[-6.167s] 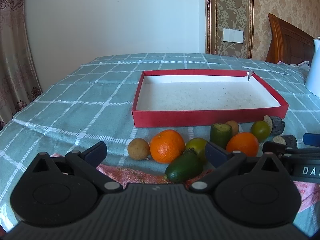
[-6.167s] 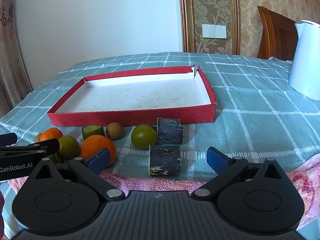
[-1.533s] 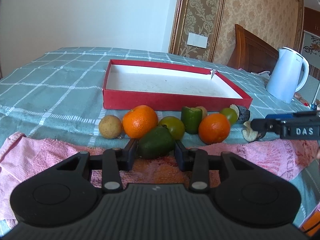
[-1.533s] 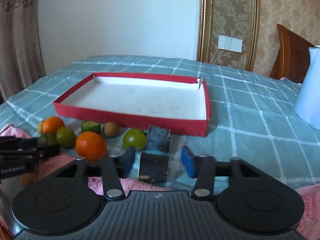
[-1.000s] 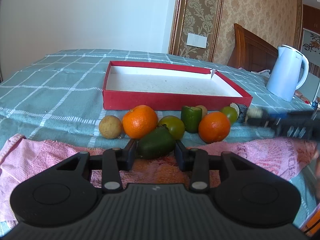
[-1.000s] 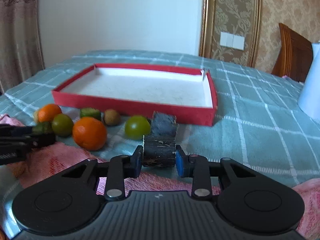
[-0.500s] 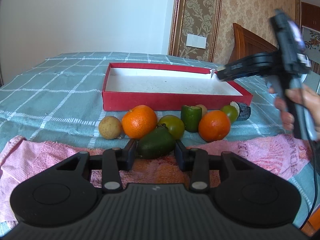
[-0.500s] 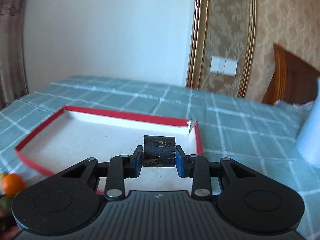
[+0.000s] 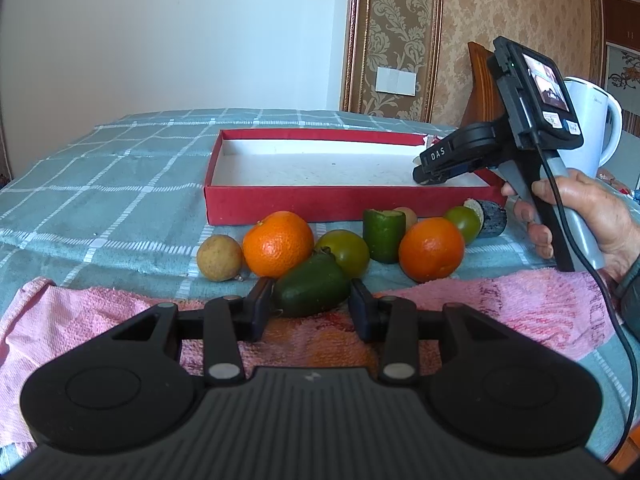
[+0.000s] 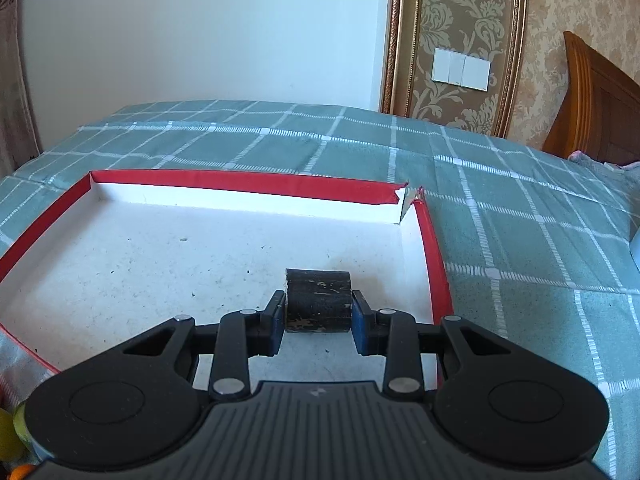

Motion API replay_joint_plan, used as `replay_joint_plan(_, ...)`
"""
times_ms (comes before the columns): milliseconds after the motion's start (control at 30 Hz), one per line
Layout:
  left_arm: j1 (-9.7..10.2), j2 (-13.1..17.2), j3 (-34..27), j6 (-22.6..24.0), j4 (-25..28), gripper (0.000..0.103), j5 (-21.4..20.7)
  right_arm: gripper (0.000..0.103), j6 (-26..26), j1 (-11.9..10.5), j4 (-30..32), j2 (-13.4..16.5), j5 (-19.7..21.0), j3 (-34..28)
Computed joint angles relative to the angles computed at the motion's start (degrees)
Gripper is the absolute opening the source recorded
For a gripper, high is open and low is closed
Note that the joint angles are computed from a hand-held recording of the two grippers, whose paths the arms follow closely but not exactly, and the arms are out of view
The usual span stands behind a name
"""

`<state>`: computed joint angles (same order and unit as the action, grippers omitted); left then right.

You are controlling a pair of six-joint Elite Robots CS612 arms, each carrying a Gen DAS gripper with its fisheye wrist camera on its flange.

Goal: Organize fruits
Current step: 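Carry the log piece into the red box and open the right gripper, then grasp the green avocado with the left gripper and lift it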

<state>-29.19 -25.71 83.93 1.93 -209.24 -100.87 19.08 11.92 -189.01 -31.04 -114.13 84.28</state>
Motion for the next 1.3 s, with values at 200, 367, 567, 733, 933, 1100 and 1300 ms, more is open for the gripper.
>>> replay_joint_plan(200,-0.12,0.1,0.0,0.3,-0.3,0.038,0.5,0.034,0.1,0.0,0.2,0.2,-0.4,-0.3)
replay_joint_plan(367,-0.12,0.1,0.0,0.7,-0.5,0.038,0.5,0.048,0.5,0.0,0.6,0.1,-0.9,-0.3)
replay_joint_plan(567,-0.26,0.0,0.2,1.1,-0.7,0.038,1.0,0.073,1.1,0.0,-5.3,-0.6,-0.1,2.0)
replay_joint_plan(733,-0.5,0.0,0.6,2.6,-1.6,0.037,1.9,0.077,2.3,0.7,-11.3,-2.1,-2.4,5.9)
replay_joint_plan(933,-0.39,-0.1,0.9,2.5,-2.3,0.036,1.8,0.082,6.2,1.9,-16.3,-3.2,-10.2,11.0)
replay_joint_plan(1100,-0.33,-0.4,1.5,2.4,-3.2,0.036,1.9,0.083,7.1,2.0,-12.1,-4.4,-10.1,14.0)
replay_joint_plan(1300,-0.15,-0.9,2.2,2.5,-4.2,0.036,1.4,0.084,6.6,2.6,-7.6,-4.4,-10.8,13.8)
